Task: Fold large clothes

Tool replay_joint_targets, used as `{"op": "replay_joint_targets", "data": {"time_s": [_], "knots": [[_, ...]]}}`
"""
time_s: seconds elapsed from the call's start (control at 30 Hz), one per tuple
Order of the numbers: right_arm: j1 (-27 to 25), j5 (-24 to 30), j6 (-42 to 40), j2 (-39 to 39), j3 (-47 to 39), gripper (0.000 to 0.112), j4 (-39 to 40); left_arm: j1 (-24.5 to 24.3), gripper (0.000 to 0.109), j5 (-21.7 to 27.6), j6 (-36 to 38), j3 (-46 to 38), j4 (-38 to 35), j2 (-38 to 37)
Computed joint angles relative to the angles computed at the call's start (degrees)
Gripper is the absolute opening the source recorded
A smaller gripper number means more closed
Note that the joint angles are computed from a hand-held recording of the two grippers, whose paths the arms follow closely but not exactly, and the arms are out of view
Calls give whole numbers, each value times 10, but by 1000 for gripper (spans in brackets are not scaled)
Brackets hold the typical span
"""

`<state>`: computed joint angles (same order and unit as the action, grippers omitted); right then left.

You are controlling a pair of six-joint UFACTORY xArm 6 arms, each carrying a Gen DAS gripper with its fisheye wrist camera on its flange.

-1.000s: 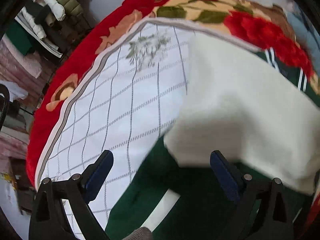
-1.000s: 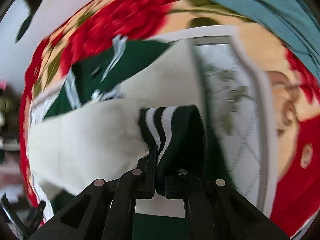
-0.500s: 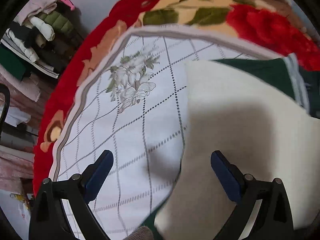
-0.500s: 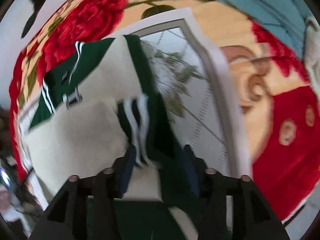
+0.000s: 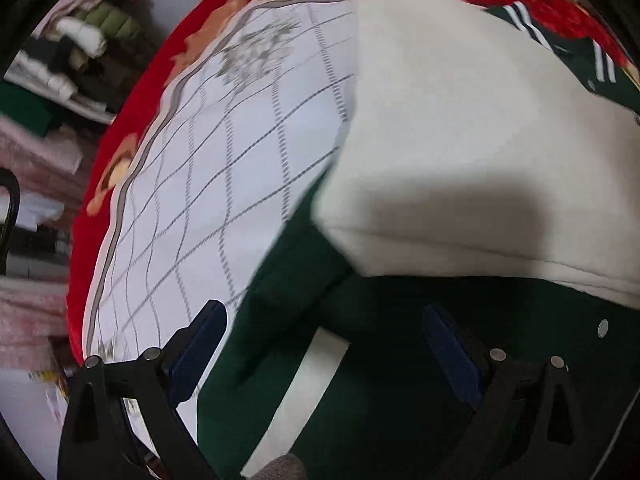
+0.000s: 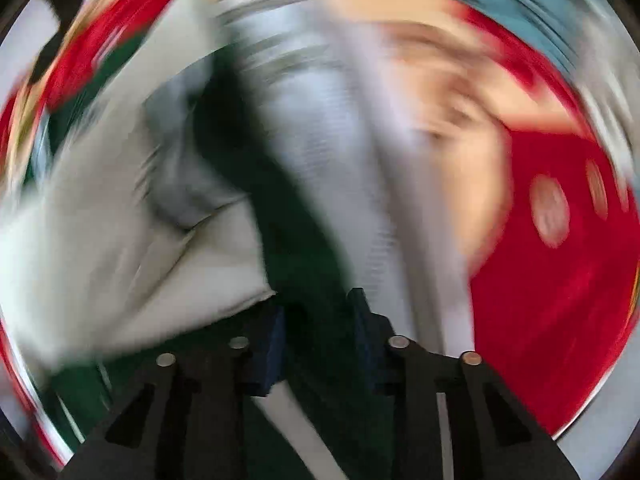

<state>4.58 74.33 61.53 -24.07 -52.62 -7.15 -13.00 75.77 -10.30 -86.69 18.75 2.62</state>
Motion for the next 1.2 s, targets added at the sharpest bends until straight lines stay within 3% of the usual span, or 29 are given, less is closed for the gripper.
{"op": "replay_joint_targets", "data": {"time_s": [0.07,0.13,0.23,0.33,0.47,0.57,0.7,0.8,0.93,1.0,1.1,1.2], "knots": [[-50,-36,90,-87,92,27,41,3,100,10,-14,7,-2,-13],[-77,-49,88,-112,132,27,87,4,100,20,-20,12,-5,-20],[-54,0,31,-61,63,28,45,3,100,20,-18,22,2,-29],[-7,35,-68,1,-25,37,-17,1,100,1,-13,34,25,-32],[16,60,-157,75,-70,39,-59,-2,100,-33,-39,26,102,11],[-15,20,-66,36,-14,37,-52,4,101,-33,-62,-9,141,65],[-61,-23,67,-31,54,37,10,27,103,-31,-68,-46,104,100],[-59,-8,46,-20,30,38,20,29,103,-33,-73,-41,101,95],[-22,26,-38,13,-25,38,-18,32,103,-30,-77,-55,95,105],[-40,38,-73,25,-23,37,-16,32,103,-29,-75,-60,98,108],[-118,8,-36,-11,33,46,55,24,103,-31,-60,-44,104,88],[-91,86,-39,26,-42,48,37,29,103,-31,-22,-17,72,47]]}}
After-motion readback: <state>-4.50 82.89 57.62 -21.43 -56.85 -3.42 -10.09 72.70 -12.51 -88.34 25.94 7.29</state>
